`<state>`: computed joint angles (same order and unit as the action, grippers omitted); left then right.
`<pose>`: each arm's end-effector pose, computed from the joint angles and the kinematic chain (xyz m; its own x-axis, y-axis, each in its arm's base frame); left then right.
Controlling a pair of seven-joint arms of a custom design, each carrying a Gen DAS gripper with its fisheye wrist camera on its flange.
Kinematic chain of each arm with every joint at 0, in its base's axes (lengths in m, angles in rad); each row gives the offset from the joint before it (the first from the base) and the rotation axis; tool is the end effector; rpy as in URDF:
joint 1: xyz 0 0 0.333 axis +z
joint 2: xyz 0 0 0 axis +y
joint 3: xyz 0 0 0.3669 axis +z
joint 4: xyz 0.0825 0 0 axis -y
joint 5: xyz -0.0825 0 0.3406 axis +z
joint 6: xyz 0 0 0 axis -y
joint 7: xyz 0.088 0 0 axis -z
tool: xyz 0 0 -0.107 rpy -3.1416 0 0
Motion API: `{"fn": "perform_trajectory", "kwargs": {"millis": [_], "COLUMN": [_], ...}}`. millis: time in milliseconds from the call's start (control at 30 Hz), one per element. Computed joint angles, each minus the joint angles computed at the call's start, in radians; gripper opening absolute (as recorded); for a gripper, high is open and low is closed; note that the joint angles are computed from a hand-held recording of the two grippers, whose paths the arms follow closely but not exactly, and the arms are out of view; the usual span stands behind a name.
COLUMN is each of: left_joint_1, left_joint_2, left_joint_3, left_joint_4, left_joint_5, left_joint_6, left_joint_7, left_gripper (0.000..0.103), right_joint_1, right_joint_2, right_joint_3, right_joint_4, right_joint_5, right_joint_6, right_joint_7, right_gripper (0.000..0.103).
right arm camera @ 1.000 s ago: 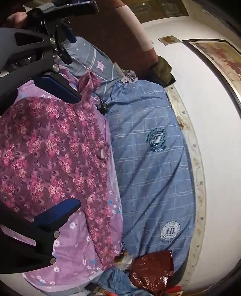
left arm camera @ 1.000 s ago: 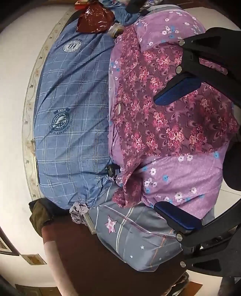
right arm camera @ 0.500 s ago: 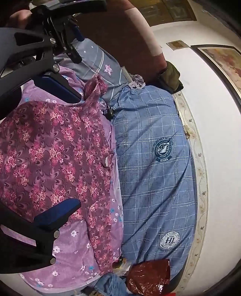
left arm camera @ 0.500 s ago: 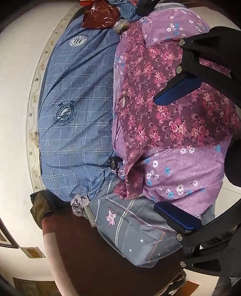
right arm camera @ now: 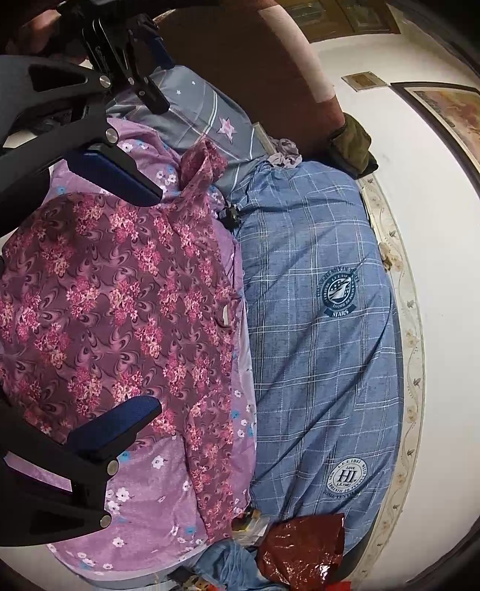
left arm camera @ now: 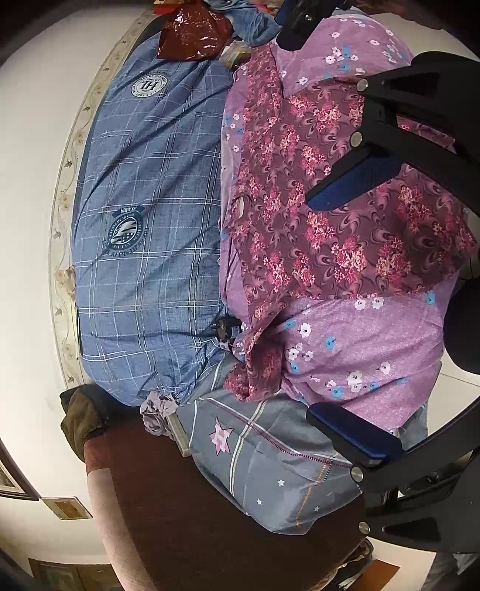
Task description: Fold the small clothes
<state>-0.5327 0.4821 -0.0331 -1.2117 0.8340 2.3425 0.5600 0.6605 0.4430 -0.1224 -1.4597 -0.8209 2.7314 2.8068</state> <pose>0.6234 -0.3738 0.6328 0.0864 -0.9945 -0.0586 -0.5744 -0.0017 -0.8185 0.5878 0.4080 0.5775 0.0530 -0.9850 -0.1642 -0.5515 0.1082 -0.8271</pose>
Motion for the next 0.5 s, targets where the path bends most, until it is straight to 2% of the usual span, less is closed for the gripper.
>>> {"fn": "perform_trajectory", "kwargs": {"millis": [500], "left_joint_1": [-0.005], "left_joint_2": [0.029], "left_joint_3": [0.005], "left_joint_4": [0.029], "left_joint_5": [-0.030], "left_joint_6": [-0.008], "left_joint_7": [0.037], "left_gripper": [0.103], "right_joint_1": [-0.011], "right_joint_2": [0.009], "right_joint_3": [0.009], "right_joint_4": [-0.001], "right_joint_5": [0.052], "right_joint_6": [-0.011], "right_joint_7": [-0.025], "right_gripper": [0.103]}}
